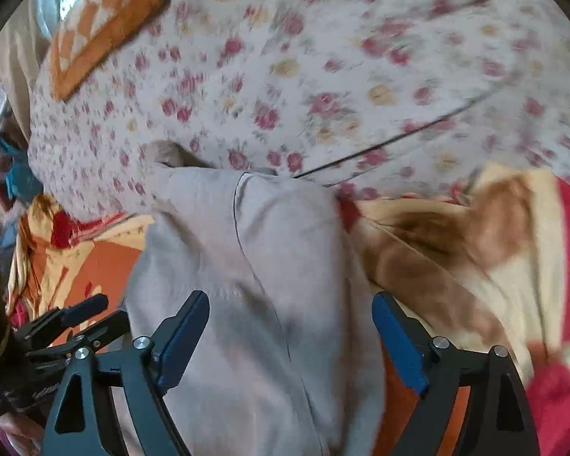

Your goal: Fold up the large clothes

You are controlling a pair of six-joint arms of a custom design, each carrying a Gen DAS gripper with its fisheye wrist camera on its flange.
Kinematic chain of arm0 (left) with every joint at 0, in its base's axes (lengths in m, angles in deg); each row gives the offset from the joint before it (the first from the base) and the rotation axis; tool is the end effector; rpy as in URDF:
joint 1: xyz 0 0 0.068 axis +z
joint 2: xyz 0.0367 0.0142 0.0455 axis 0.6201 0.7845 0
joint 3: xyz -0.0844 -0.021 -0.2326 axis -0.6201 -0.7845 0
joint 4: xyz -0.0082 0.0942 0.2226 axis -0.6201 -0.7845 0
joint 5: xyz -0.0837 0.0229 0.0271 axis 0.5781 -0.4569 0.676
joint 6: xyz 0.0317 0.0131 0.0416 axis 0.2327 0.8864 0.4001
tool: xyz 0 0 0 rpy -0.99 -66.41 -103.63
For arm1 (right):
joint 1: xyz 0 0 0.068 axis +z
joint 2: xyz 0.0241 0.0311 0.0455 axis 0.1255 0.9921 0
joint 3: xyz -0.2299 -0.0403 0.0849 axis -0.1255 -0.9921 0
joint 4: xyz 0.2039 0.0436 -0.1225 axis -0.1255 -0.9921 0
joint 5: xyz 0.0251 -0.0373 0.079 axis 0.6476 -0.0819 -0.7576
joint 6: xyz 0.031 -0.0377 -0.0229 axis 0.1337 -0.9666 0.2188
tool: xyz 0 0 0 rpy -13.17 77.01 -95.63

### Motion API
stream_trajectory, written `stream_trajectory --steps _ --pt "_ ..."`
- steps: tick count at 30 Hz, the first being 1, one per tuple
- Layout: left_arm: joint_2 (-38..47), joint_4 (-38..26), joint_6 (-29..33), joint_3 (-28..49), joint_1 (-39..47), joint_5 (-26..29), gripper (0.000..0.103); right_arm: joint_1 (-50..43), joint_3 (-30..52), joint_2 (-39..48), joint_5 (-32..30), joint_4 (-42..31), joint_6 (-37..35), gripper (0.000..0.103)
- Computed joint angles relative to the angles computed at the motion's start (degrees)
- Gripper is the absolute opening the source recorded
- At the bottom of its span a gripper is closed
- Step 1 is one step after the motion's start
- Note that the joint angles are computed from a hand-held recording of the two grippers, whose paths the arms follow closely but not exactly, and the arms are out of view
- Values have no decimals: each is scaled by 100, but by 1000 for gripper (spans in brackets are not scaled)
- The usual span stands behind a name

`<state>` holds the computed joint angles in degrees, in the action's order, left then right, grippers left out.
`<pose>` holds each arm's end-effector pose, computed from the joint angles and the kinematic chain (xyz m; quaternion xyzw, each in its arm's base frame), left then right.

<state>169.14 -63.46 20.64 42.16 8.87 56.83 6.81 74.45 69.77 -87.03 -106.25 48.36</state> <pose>0.2644 -0.1491 0.1770 0.0669 0.9587 -0.1165 0.2507 0.2815 0.0083 0.1518 0.0195 0.9581 0.1524 0.2418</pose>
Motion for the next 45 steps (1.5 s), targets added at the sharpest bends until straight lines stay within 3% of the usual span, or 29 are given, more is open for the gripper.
stream_trajectory --steps 3,4,5,8,9,11,14,16,18,20,21,25,28,30,34,37,40,43,45 --pt "336 23 52 216 69 60 64 -103 435 841 -367 338 406 85" --pt "457 27 80 297 90 83 64 -159 505 1037 -568 480 530 78" --pt "542 48 91 334 99 99 64 -215 542 1181 -737 593 588 51" --pt "741 212 134 334 164 279 64 -375 261 1212 -741 1123 914 23" --pt "800 345 128 263 179 354 66 -435 105 1200 -697 1369 1028 22" --pt "951 597 43 137 182 403 74 -511 5 1448 -553 1683 1331 21" --pt "1023 618 -51 116 305 677 74 -543 80 1675 -653 1611 1308 21" --pt "892 482 7 100 384 854 74 -539 29 1312 -677 1322 1013 23" --pt "574 493 176 -119 519 1126 74 -613 -90 884 -797 987 667 42" --pt "344 561 203 -342 699 1561 74 -759 -336 416 -1145 734 286 70" --pt "266 571 216 -446 815 1820 74 -848 -449 224 -1358 550 52 74" --pt "224 771 180 -771 1201 2642 80 -1046 -678 102 -1700 -30 -746 77" --pt "308 1047 38 -1028 1466 3090 84 -1272 -731 399 -2396 -244 -1206 79" --pt "483 1280 -157 -1118 1542 3331 87 -1245 -724 599 -2654 -181 -1245 79" --pt "551 1460 -239 -1098 1409 3263 93 -1057 -577 1023 -2845 26 -1035 86" --pt "655 1425 -208 -951 1164 3048 96 -990 -644 930 -2794 143 -1014 84" --pt "890 1349 -110 -773 1056 3322 96 -767 -793 705 -2605 410 -797 69" --pt "744 1238 36 -750 776 2859 76 -619 -997 337 -2376 546 -667 55" --pt "513 1190 120 -828 761 2790 54 -510 -1119 25 -2236 563 -537 48"
